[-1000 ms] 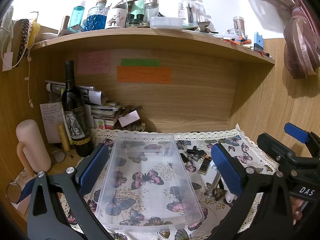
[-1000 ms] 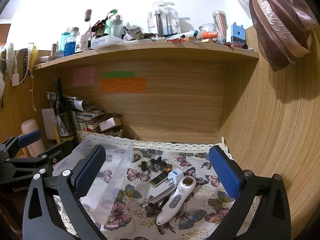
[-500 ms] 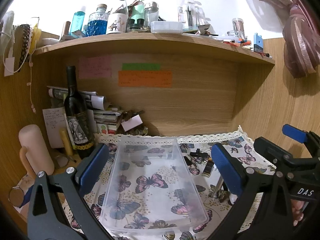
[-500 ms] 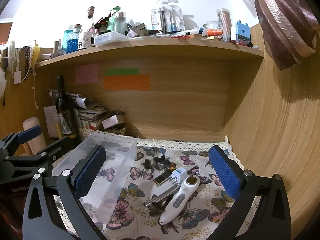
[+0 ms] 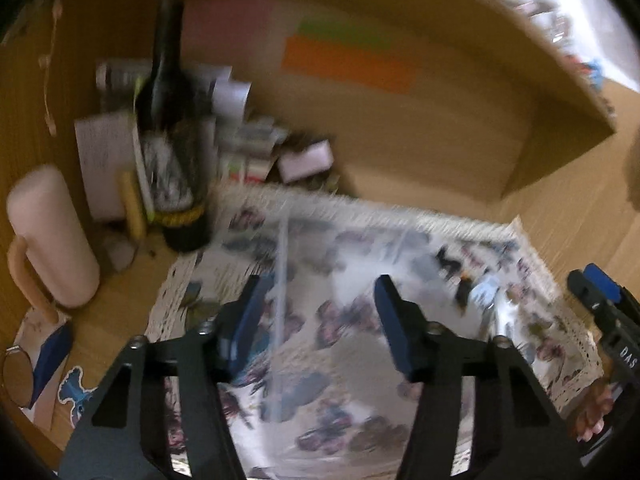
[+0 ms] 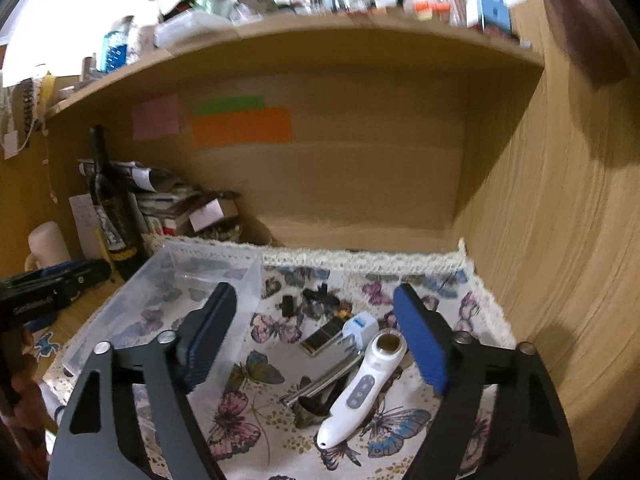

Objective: Organize rigid objects
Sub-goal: 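Grasp the clear box divider with the left tool while the right tool grasps the white facial device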

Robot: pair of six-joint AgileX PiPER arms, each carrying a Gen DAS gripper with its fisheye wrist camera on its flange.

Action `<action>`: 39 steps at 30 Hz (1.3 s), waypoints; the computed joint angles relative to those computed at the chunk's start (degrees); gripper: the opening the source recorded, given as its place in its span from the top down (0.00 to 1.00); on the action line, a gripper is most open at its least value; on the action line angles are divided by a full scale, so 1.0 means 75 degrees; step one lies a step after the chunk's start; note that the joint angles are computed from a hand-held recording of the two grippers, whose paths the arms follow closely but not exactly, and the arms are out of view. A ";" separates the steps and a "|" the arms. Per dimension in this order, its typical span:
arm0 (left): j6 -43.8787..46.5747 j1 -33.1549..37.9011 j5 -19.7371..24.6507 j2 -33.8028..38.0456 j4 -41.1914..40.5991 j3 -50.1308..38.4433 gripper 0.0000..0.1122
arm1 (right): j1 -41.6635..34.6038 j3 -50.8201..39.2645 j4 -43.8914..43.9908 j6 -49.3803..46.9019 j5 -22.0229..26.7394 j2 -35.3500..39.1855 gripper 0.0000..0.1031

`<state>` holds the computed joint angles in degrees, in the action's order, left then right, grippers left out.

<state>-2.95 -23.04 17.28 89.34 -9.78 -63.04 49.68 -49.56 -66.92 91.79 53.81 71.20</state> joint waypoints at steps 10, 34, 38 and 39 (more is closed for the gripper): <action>0.1218 0.0577 0.1828 0.1226 -0.0389 -0.1197 0.80 | -0.1846 0.0092 0.1747 -0.1357 -0.1226 0.0287 0.48; 0.1745 0.0674 0.3119 0.1886 -0.0785 -0.2045 0.92 | -0.4564 -0.0520 0.5831 -0.5327 -0.2327 0.2294 0.69; 0.1701 0.0665 0.3157 0.1903 -0.0697 -0.2090 0.92 | -0.4420 -0.0591 0.5305 -0.4962 -0.2221 0.2415 0.69; 0.1689 0.0663 0.3164 0.1904 -0.0679 -0.2097 0.92 | -0.4312 -0.0590 0.5056 -0.4748 -0.2119 0.2406 0.69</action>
<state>9.71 -18.07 41.01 103.62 -14.88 -78.76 17.34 -53.98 -29.00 56.18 37.92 89.25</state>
